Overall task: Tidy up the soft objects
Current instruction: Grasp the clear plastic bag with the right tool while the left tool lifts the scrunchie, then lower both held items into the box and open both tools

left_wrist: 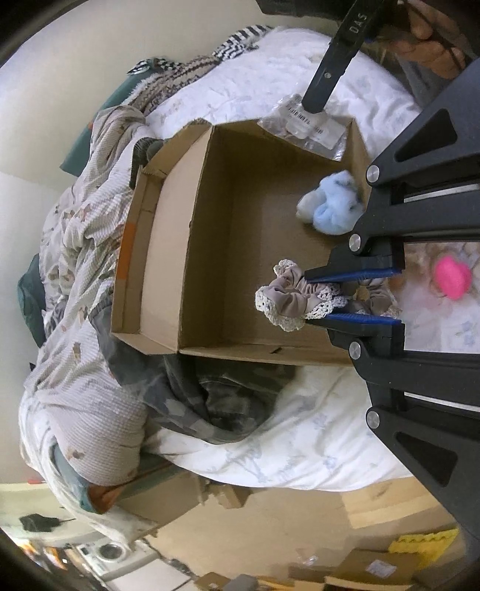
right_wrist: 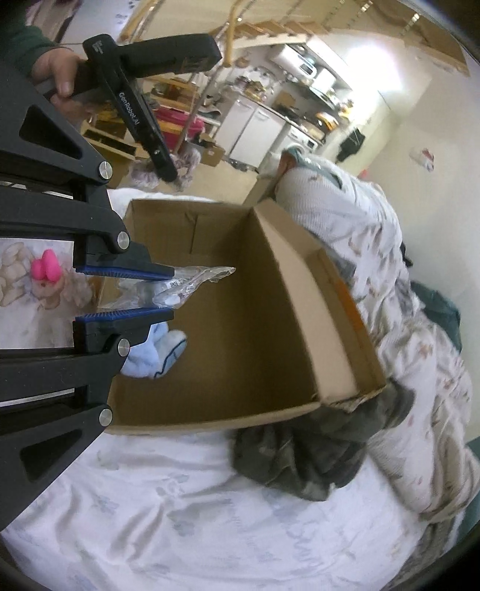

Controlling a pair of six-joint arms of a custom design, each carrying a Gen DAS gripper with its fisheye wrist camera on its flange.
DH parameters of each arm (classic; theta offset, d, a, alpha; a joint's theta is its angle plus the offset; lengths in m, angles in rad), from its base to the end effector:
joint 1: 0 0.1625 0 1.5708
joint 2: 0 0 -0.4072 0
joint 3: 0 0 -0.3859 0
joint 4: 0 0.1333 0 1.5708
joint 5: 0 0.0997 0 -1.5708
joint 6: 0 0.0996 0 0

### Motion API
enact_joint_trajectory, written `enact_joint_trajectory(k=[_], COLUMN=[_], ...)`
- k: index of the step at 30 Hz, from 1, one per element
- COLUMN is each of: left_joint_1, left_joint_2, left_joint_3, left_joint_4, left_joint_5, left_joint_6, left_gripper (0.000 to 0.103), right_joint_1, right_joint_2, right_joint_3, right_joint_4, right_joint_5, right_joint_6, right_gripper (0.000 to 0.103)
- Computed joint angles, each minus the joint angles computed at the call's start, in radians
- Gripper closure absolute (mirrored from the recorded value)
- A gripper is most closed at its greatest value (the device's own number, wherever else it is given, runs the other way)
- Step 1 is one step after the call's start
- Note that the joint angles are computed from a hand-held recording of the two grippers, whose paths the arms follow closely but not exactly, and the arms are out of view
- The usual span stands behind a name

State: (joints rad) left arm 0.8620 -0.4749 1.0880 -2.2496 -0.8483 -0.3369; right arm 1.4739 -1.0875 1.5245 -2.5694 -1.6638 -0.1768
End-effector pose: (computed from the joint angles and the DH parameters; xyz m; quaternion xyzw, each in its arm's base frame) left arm -0.3579 -0.7234 0.0586 0.1614 0.9210 -0.2030 0.2907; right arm 0.0581 -0.6849 0.3289 0.0255 -0.9595 0.2681 0.0820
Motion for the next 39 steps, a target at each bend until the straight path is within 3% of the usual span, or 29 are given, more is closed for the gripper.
enact_joint_trajectory(k=[6,15,25,30,34,36,39], left_joint_1=[0.032,0.037,0.041,0.043,0.040,0.037,0.033], left_joint_2=[0.022,0.076,0.101,0.107,0.110,0.106,0.101], left_joint_3=[0.000,-0.064,-0.093,-0.104,-0.109,-0.099,-0.090], left_joint_4=[-0.025,0.005,0.055,0.095,0.117,0.104,0.094], left_joint_5=[-0.052,-0.015,-0.022,-0.021,-0.004,0.007,0.031], left_joint_6=[-0.044,-0.029,-0.039,-0.059,-0.070,-0.066,-0.073], left_gripper=[0.089,0.089,0.088,0.082,0.066,0.048,0.039], right_joint_1=[0.003,0.020,0.014,0.018,0.018,0.019,0.021], right_joint_2=[0.026,0.070,0.078,0.087,0.094,0.099,0.103], right_joint_3=[-0.014,-0.045,-0.055,-0.068,-0.079,-0.083,-0.084], right_joint_4=[0.017,0.014,0.076,0.087,0.095,0.096,0.092], right_joint_5=[-0.061,-0.223,-0.247,-0.259,-0.263,-0.264,-0.271], right_joint_6=[0.006,0.008,0.025,0.032,0.037,0.038,0.035], right_gripper=[0.086,0.086,0.086,0.086,0.086,0.086,0.086])
